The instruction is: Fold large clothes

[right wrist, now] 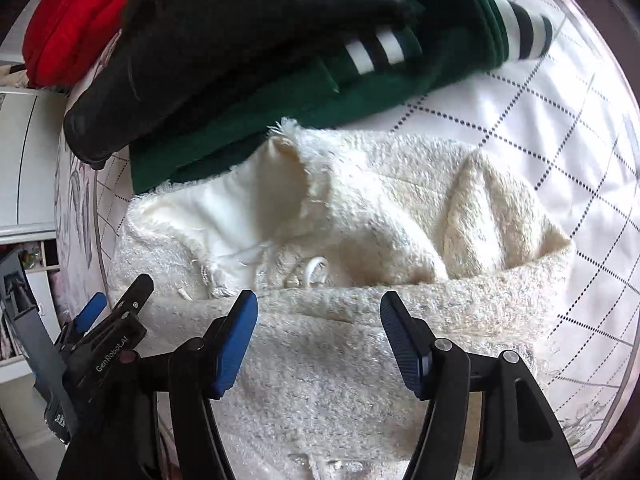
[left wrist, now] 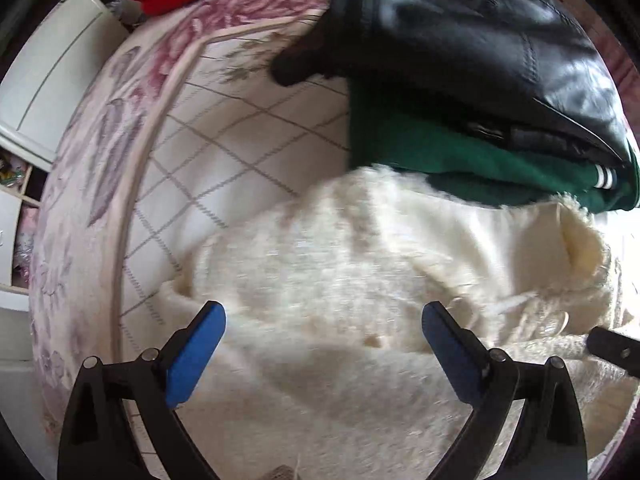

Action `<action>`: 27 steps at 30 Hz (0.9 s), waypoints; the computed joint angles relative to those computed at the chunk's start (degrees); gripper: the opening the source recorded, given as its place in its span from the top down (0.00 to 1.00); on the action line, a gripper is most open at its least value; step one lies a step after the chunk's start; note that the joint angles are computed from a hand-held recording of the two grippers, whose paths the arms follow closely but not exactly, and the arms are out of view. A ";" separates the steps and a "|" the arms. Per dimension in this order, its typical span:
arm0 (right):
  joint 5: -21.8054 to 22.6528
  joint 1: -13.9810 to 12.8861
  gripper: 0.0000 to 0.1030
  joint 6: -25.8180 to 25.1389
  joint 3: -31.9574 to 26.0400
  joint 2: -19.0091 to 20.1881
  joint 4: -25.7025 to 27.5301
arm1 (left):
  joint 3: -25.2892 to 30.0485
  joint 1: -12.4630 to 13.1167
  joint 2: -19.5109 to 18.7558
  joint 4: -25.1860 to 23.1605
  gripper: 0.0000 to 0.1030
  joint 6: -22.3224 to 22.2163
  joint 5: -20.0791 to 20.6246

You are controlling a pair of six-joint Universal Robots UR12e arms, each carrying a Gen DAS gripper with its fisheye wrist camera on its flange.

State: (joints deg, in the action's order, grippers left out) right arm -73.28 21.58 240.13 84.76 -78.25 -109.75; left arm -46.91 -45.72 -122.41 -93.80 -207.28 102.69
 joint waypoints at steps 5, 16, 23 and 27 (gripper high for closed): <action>-4.23 -0.05 0.37 -0.59 0.46 -0.05 1.20 | 2.17 -0.88 -2.65 -3.51 0.02 2.22 -1.11; -6.38 -1.73 0.94 -5.60 3.12 0.15 -3.03 | 2.74 -1.37 -2.75 -3.37 0.02 2.11 0.33; 4.12 -5.07 0.86 -9.51 4.88 -0.50 -4.45 | 5.23 -2.14 -3.60 -4.03 0.02 2.37 1.44; -1.68 -7.97 0.53 -1.00 11.82 -9.35 -6.72 | 8.57 -2.69 -4.87 -2.99 0.02 3.30 1.83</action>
State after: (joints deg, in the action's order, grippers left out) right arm -74.95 13.62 239.13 96.59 -87.61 -116.47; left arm -38.34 -48.40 -127.28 -96.79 -203.98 104.52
